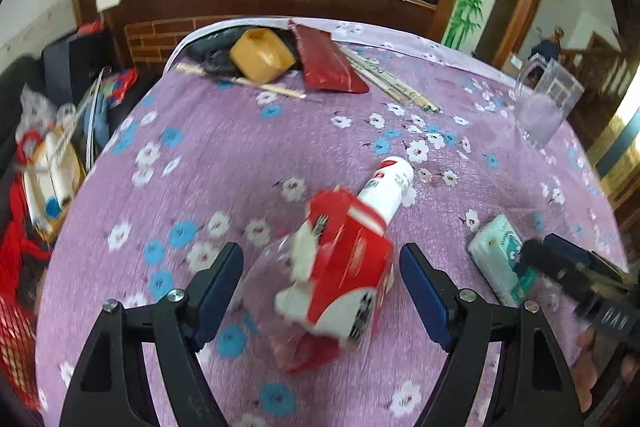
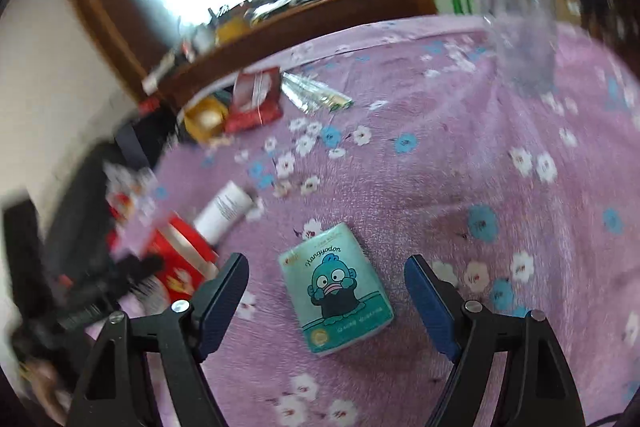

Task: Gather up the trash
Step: 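Grasp the red-white carton with the left gripper while the right grasps the teal tissue pack, then lift the carton and tissue pack and turn toward the red basket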

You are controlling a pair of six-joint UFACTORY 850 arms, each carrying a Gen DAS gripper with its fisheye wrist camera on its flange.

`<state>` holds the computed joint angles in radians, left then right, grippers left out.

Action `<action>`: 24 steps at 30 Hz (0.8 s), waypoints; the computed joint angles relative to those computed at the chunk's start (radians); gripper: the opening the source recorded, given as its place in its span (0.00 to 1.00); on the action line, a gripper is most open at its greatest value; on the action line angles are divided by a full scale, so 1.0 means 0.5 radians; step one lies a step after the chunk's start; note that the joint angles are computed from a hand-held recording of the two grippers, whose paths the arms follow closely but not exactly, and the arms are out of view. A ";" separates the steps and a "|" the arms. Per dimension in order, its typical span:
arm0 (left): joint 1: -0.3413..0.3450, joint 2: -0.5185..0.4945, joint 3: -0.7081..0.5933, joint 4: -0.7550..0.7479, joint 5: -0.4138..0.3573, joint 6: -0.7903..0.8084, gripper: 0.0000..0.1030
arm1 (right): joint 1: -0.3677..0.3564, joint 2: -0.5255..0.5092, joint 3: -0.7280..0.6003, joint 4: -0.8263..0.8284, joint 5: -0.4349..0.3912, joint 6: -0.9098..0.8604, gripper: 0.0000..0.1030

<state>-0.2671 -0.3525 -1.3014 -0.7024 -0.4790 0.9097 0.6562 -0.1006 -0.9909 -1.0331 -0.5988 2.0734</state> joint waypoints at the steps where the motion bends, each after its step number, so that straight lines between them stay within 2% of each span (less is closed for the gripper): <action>1: -0.023 -0.008 -0.006 0.056 0.037 -0.021 0.78 | -0.003 -0.041 -0.036 0.083 -0.026 -0.110 0.81; 3: -0.072 -0.020 -0.010 0.250 0.136 -0.136 0.76 | -0.015 -0.075 -0.043 0.141 -0.011 -0.155 0.81; 4: -0.083 -0.023 -0.009 0.291 0.165 -0.158 0.71 | -0.026 -0.091 -0.043 0.189 0.023 -0.198 0.81; 5: -0.086 -0.018 -0.004 0.302 0.170 -0.156 0.57 | -0.030 -0.104 -0.043 0.213 0.046 -0.233 0.81; 7: -0.073 0.005 0.015 0.198 0.154 -0.064 0.54 | -0.020 -0.137 -0.074 0.277 0.007 -0.310 0.80; 8: -0.064 0.034 0.044 0.074 0.165 0.055 0.48 | -0.005 -0.159 -0.099 0.304 -0.047 -0.342 0.78; 9: -0.063 0.060 0.068 0.033 0.182 0.105 0.45 | 0.005 -0.184 -0.126 0.328 -0.090 -0.384 0.71; 11: -0.056 0.107 0.101 -0.063 0.177 0.207 0.44 | 0.022 -0.216 -0.165 0.362 -0.180 -0.428 0.60; 12: -0.051 0.134 0.123 -0.147 0.174 0.294 0.42 | 0.024 -0.219 -0.172 0.372 -0.204 -0.439 0.58; 15: -0.057 0.194 0.173 -0.250 0.210 0.403 0.40 | 0.023 -0.209 -0.162 0.364 -0.229 -0.415 0.47; 17: -0.040 0.234 0.200 -0.364 0.179 0.484 0.39 | 0.017 -0.175 -0.128 0.339 -0.197 -0.345 0.41; 20: -0.008 0.297 0.239 -0.511 0.112 0.589 0.39 | 0.023 -0.107 -0.067 0.253 -0.185 -0.178 0.39; 24: 0.065 0.377 0.278 -0.644 -0.074 0.637 0.38 | 0.043 0.000 0.025 0.034 -0.175 0.135 0.39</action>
